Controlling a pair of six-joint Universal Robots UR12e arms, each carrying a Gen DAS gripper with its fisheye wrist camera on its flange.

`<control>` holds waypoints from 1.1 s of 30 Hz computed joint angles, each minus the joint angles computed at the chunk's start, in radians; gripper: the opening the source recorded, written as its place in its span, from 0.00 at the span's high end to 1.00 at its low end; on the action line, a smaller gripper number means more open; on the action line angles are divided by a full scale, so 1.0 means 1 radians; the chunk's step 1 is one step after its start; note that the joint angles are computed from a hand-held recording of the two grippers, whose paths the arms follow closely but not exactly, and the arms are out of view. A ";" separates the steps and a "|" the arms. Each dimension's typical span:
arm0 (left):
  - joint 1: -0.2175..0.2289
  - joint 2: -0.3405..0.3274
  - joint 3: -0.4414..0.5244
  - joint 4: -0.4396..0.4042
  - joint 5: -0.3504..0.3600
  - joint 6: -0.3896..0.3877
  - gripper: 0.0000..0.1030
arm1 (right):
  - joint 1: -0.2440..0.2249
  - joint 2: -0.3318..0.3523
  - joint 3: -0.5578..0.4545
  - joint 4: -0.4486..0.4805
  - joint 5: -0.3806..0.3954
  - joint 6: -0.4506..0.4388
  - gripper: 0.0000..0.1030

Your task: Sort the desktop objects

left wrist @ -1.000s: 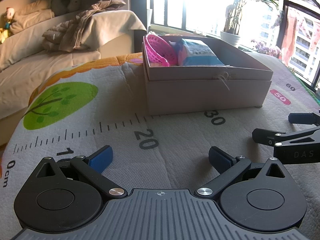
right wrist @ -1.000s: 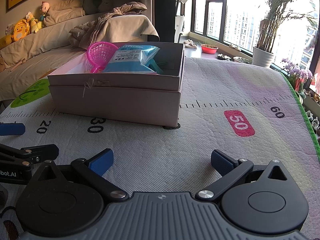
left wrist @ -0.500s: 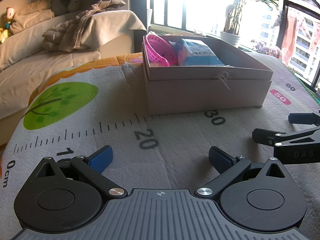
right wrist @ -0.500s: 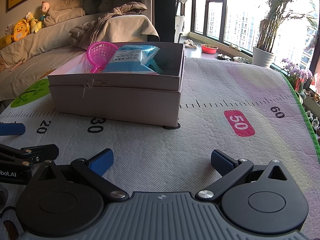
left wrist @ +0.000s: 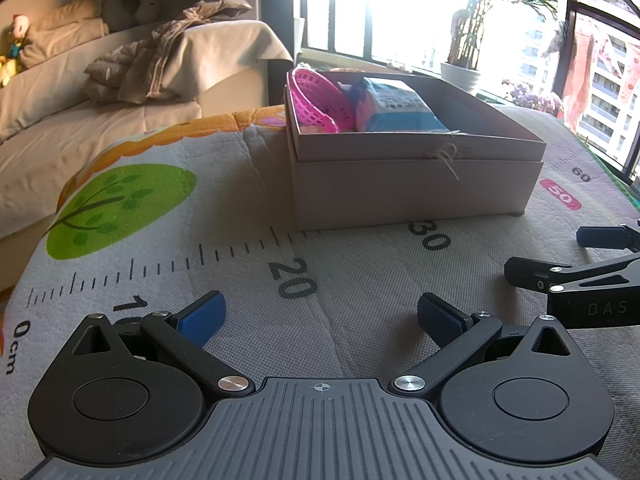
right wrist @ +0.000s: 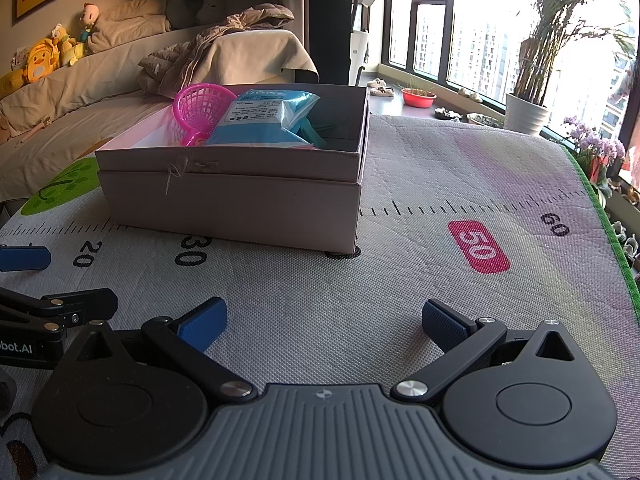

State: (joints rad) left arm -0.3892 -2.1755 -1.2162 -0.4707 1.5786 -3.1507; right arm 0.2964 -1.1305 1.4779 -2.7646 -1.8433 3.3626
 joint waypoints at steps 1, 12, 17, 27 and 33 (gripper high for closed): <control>0.000 0.000 0.000 0.000 0.000 0.000 0.00 | 0.001 0.000 0.000 0.000 0.000 0.000 0.00; 0.000 0.000 -0.001 0.000 0.000 0.001 0.00 | 0.001 0.000 0.000 0.000 0.000 0.000 0.00; 0.000 0.000 0.000 0.000 0.000 0.001 0.00 | 0.001 0.000 0.000 0.000 -0.001 0.001 0.00; 0.001 0.000 0.003 -0.012 -0.004 0.009 0.00 | 0.001 0.000 0.000 0.000 -0.001 0.001 0.00; 0.003 0.001 0.003 -0.012 -0.010 0.008 0.00 | 0.000 0.001 0.000 0.000 0.000 0.000 0.00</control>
